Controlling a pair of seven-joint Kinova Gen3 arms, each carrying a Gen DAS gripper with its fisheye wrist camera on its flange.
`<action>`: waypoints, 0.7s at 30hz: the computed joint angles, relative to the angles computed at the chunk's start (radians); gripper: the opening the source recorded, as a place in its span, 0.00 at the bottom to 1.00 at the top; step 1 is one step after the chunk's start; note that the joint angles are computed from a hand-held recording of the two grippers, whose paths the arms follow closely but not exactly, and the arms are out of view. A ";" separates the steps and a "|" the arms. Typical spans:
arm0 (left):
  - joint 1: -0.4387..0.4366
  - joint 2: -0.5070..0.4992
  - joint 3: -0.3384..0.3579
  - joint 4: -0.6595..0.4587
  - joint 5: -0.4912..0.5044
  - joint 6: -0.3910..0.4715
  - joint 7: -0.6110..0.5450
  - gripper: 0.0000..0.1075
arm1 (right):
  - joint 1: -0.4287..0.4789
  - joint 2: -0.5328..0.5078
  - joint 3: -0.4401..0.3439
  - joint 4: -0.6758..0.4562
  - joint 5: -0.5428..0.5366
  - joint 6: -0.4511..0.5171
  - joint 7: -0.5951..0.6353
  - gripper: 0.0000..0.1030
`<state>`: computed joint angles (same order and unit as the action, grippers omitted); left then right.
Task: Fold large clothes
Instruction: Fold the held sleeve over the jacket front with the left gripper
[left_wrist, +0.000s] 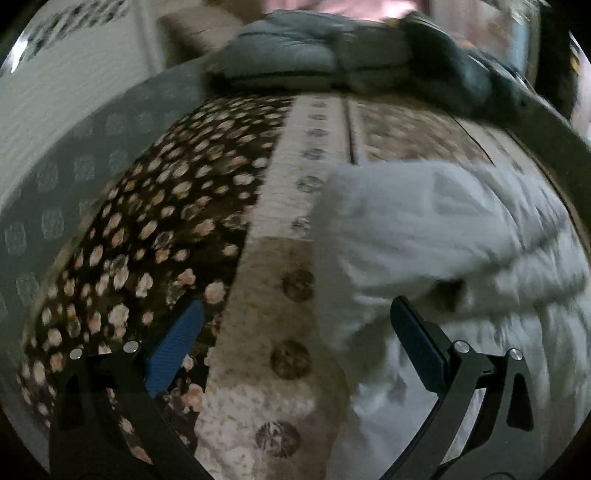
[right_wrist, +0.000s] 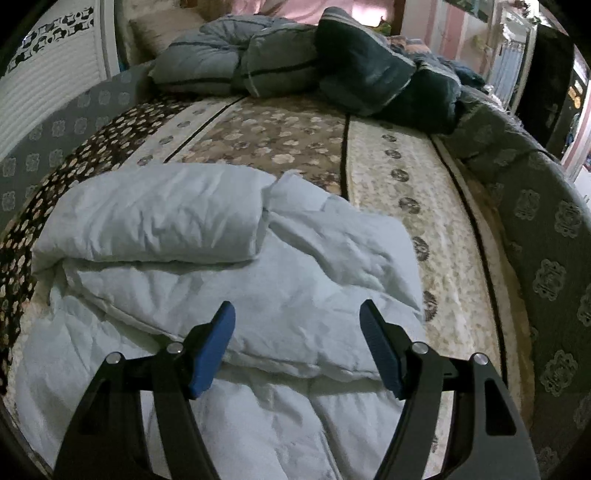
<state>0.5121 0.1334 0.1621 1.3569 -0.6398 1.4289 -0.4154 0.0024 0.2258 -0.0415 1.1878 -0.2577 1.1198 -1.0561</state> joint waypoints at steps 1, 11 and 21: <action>-0.015 -0.008 -0.011 0.009 0.012 -0.013 0.013 0.93 | -0.006 0.013 -0.002 -0.018 0.001 0.014 -0.009 0.68; -0.057 0.116 -0.062 -0.077 0.020 -0.021 -0.022 0.93 | -0.082 0.177 -0.045 -0.209 0.035 0.095 -0.016 0.68; -0.001 0.153 -0.091 -0.113 0.007 0.002 -0.074 0.93 | 0.014 0.228 -0.104 -0.219 -0.168 0.145 0.097 0.18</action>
<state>0.5111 0.2866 0.0709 1.2442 -0.6330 1.4311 -0.4897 0.0164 0.4537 -0.1458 0.9689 -0.4259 1.2646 -0.9593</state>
